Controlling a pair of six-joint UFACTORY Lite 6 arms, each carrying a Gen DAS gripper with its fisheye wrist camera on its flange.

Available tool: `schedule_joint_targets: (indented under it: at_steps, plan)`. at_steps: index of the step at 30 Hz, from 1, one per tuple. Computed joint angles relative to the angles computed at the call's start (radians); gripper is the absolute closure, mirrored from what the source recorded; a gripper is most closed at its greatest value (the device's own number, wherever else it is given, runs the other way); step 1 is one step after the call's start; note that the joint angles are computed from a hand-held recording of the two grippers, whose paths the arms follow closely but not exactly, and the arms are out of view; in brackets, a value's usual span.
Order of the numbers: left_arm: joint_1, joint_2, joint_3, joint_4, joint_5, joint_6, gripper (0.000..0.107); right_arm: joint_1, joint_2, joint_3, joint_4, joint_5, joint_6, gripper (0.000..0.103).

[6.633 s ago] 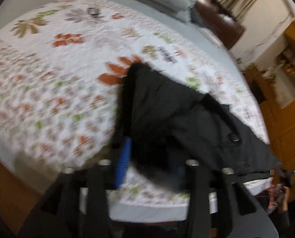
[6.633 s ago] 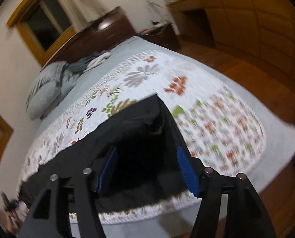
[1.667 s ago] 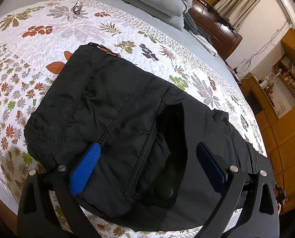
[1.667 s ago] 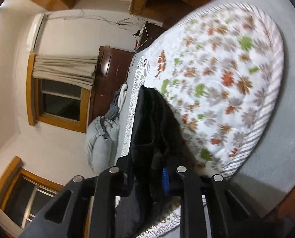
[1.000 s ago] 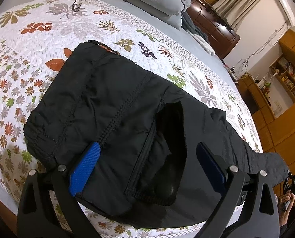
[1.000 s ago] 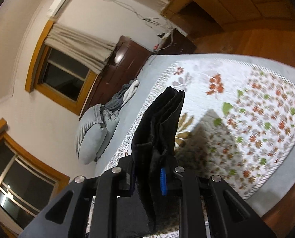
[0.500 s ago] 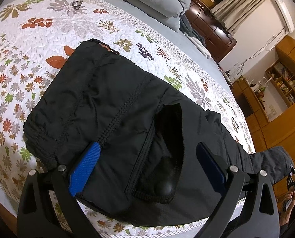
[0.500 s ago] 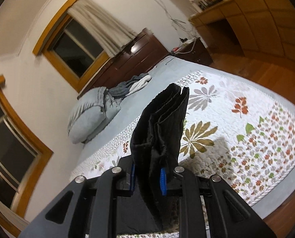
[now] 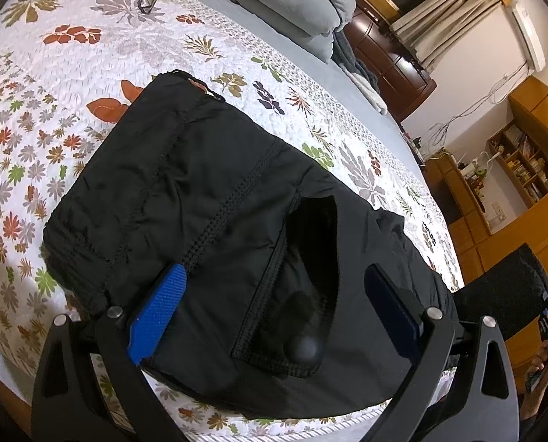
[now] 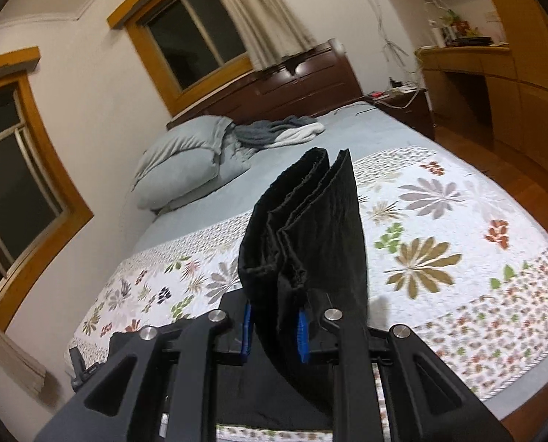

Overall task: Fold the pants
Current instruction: 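Lift the leg hems with the right gripper and lay them flat beside the waist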

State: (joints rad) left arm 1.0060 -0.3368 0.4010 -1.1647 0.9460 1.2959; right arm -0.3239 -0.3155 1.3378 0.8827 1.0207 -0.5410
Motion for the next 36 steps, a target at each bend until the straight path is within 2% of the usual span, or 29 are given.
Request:
schedule_joint_targets:
  at_steps: [5, 11, 17, 20, 26, 29, 36]
  plan:
    - [0.016, 0.016, 0.005, -0.003, 0.019, 0.013, 0.010, 0.223, -0.026, -0.026, -0.125, -0.125, 0.156, 0.084]
    - [0.020, 0.018, 0.004, -0.003, 0.023, 0.015, 0.010, 0.586, -0.034, -0.052, -0.453, -0.301, 0.483, 0.085]
    - [0.031, 0.022, 0.003, -0.002, 0.038, 0.022, 0.010, 0.853, 0.011, -0.088, -0.740, -0.392, 0.789, 0.085]
    - [0.041, 0.027, 0.001, -0.003, 0.047, 0.029, 0.010, 0.954, 0.042, -0.104, -0.874, -0.416, 0.932, 0.085]
    - [0.054, 0.030, -0.001, -0.004, 0.063, 0.033, 0.010, 1.196, 0.158, -0.128, -1.248, -0.418, 1.284, 0.085]
    - [0.058, 0.035, 0.004, -0.003, 0.067, 0.034, 0.010, 1.276, 0.219, -0.131, -1.344, -0.410, 1.377, 0.085]
    - [0.075, 0.033, -0.002, -0.003, 0.087, 0.035, 0.010, 1.363, 0.325, -0.147, -1.443, -0.408, 1.471, 0.085]
